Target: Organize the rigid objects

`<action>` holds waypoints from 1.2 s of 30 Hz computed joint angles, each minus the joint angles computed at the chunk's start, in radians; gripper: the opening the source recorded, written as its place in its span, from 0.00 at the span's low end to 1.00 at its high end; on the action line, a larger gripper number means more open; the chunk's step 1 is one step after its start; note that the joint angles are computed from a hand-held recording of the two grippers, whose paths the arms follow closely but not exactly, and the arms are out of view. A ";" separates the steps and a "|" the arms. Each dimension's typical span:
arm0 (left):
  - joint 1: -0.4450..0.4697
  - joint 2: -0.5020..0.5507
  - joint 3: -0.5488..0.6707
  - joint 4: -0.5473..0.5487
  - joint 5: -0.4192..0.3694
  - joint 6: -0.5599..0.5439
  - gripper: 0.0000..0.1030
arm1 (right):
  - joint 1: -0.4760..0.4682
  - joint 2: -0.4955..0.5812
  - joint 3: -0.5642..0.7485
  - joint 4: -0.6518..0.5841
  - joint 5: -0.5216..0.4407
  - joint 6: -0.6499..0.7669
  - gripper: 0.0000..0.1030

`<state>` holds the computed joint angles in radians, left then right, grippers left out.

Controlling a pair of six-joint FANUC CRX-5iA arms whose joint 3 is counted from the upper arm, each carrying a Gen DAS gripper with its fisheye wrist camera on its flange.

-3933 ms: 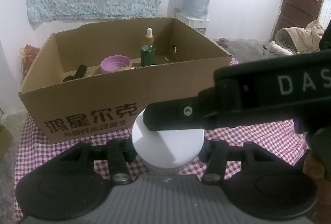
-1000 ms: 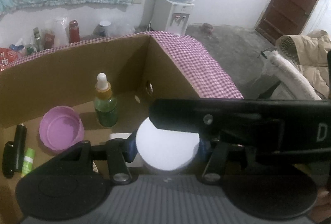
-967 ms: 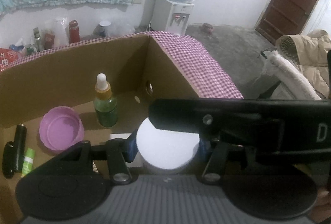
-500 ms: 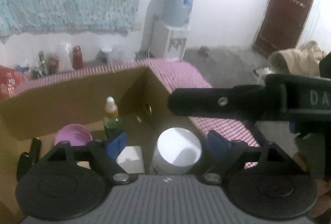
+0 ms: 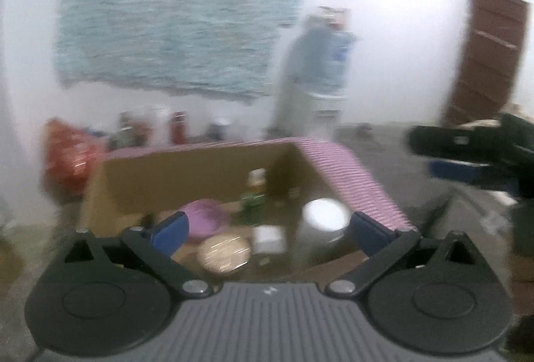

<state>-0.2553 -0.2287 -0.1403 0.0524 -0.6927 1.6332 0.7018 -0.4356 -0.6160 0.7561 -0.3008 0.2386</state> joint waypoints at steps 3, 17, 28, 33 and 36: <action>-0.061 -0.016 0.055 -0.243 -0.093 0.233 1.00 | 0.064 -0.012 -0.014 0.151 -0.135 -0.101 0.99; -0.115 -0.005 0.125 -0.444 -0.252 0.431 1.00 | 0.311 0.160 0.110 0.296 -0.617 -0.101 0.99; -0.038 0.033 0.150 -0.321 -0.305 0.360 1.00 | 0.289 0.265 0.234 0.065 -0.566 0.055 0.99; -0.047 0.057 0.182 -0.331 -0.342 0.362 1.00 | 0.280 0.299 0.273 0.025 -0.572 0.096 0.99; -0.032 0.068 0.188 -0.299 -0.354 0.342 1.00 | 0.269 0.308 0.286 -0.003 -0.568 0.112 0.99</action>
<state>-0.2872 -0.1612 0.0476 -0.2466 -1.0463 1.9747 0.9703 -0.1274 -0.3298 0.7531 -0.8688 0.3510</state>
